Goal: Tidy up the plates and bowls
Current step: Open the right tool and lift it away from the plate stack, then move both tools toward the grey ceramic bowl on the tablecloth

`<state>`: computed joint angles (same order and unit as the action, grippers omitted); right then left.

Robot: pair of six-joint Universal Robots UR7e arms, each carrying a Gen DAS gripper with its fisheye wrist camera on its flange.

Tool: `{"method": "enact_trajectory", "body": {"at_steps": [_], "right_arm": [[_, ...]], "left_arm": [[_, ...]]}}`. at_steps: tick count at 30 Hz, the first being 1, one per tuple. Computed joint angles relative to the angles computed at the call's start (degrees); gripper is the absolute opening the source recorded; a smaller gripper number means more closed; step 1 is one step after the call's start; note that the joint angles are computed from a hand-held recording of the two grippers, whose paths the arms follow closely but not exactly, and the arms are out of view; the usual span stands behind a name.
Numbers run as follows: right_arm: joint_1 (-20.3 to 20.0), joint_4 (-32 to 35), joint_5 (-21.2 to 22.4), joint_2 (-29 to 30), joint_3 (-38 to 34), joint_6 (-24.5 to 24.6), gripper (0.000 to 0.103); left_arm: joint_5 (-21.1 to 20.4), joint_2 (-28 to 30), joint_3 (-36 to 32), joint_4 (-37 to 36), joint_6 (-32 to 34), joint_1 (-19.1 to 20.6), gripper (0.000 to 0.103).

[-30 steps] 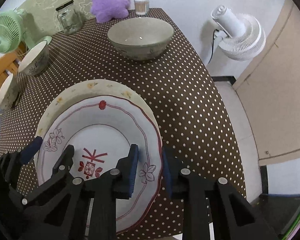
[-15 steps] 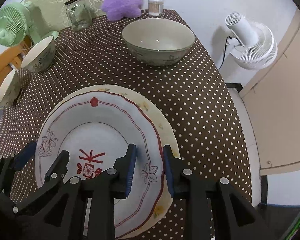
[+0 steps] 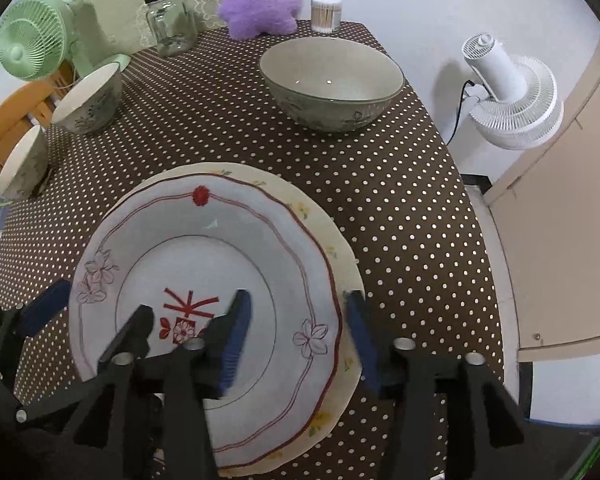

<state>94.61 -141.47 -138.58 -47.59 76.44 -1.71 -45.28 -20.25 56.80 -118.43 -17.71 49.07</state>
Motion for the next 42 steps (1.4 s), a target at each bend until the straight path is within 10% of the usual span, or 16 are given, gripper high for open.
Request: {"method": "enact_trajectory", "body": {"at_steps": [19, 42], "right_arm": [[3.0, -4.5, 1.6, -1.7, 0.9, -2.6, 0.069], [12.0, -10.2, -5.6, 7.9, -7.0, 2.8, 0.081]], "left_arm": [[-2.4, -5.0, 1.5, -1.0, -0.1, 0.2, 0.092], [-3.7, -13.0, 3.4, -7.2, 14.5, 4.1, 0.092]]}}
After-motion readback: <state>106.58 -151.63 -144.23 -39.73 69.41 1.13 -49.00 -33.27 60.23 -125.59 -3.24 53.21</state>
